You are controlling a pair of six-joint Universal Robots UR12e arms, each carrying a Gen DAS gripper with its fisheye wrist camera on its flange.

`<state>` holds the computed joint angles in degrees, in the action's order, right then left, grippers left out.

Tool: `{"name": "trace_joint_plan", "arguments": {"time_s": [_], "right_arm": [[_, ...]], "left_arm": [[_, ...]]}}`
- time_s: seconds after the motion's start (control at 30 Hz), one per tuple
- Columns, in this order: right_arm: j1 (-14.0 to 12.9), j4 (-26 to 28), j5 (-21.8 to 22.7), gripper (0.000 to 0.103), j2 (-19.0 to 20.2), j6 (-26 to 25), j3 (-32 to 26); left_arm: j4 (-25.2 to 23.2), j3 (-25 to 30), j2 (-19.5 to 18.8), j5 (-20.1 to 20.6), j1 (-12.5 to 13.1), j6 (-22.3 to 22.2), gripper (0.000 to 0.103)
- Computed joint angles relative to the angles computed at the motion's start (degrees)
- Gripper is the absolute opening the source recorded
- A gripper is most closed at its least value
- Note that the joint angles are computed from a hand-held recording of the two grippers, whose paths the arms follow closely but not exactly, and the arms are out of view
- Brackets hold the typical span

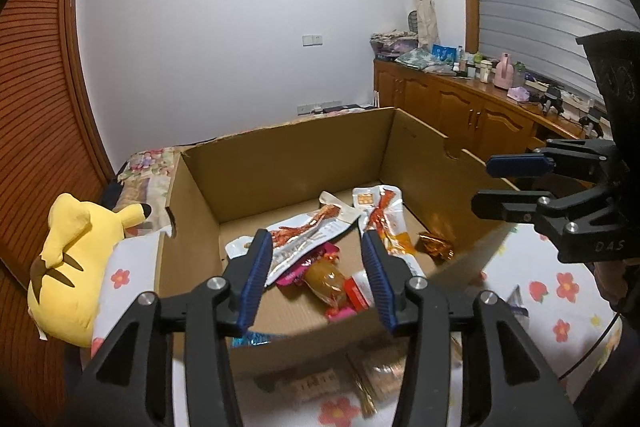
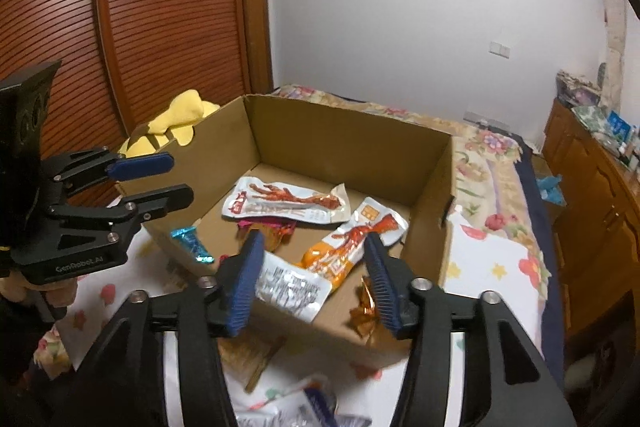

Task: Organize snacks
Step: 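Open both grippers to drop snacks into box, move back to table, then approach clear sesame candy tray with left gripper while right gripper approaches silver pouch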

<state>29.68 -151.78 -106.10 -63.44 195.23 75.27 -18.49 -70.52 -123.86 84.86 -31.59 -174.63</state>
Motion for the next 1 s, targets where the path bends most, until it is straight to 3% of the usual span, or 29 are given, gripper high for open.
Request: {"name": "trace_joint_plan", "arguments": {"time_s": [0.23,0.4,1.0], "right_arm": [[1.9,-2.3,-2.8,0.064,-2.7,4.0,5.2],[2.7,-2.4,-2.4,0.064,-4.2,7.3,8.6],[2.2,1.8,0.9,0.067,-4.2,12.0,13.0]], "left_arm": [[3.1,-5.9,3.3,-0.2,-0.3,0.8,0.050],[4.7,-9.5,5.2,-0.9,-0.5,1.0,0.051],[2.8,-14.4,6.3,-0.9,-1.8,0.4,0.054]]}}
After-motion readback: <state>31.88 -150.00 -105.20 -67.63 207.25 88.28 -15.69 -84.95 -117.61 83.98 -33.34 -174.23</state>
